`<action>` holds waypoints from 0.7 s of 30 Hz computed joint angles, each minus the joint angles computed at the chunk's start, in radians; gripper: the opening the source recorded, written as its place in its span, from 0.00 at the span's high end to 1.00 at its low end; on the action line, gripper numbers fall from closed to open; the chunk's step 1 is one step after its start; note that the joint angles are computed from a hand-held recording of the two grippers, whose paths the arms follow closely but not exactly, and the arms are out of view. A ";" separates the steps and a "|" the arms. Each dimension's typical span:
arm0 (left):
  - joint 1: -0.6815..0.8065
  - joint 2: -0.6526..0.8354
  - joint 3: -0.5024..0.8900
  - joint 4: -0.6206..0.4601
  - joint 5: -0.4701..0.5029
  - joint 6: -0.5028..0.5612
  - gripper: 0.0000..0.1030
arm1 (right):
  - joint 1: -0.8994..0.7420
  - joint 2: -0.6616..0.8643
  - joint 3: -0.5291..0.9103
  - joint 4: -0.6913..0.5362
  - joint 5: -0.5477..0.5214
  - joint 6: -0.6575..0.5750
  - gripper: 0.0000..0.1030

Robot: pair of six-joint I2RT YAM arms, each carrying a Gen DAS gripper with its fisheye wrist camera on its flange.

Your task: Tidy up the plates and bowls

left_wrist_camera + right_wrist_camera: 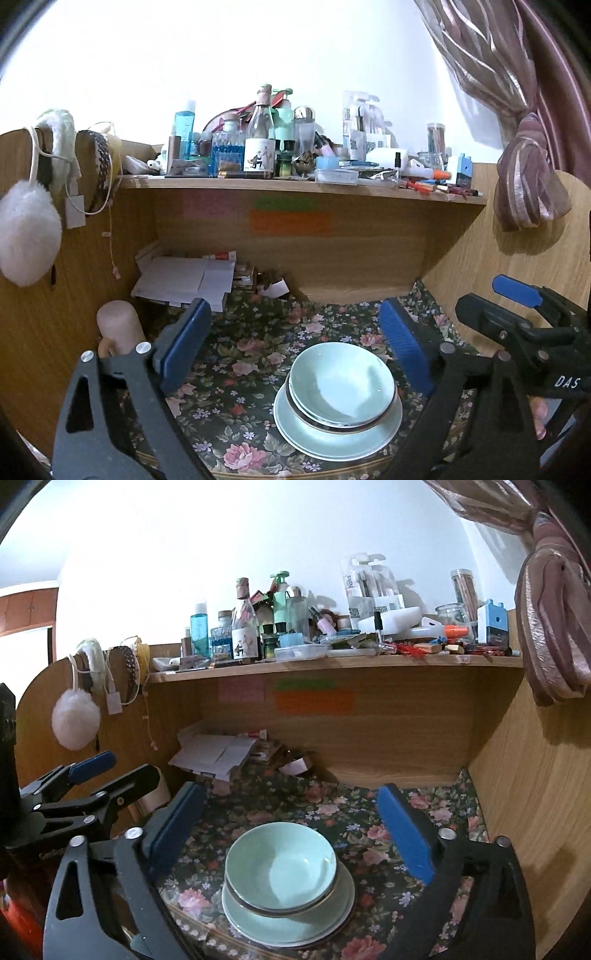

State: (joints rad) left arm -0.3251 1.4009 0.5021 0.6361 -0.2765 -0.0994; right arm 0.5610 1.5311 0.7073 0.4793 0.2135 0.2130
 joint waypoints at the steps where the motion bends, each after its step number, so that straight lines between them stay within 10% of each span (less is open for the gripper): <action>1: -0.001 -0.004 -0.005 0.004 0.001 -0.002 0.07 | 0.004 -0.007 -0.007 0.004 0.009 0.000 0.00; 21: -0.015 0.014 -0.010 0.032 0.016 0.003 0.03 | 0.010 -0.020 -0.033 0.025 0.016 0.001 0.00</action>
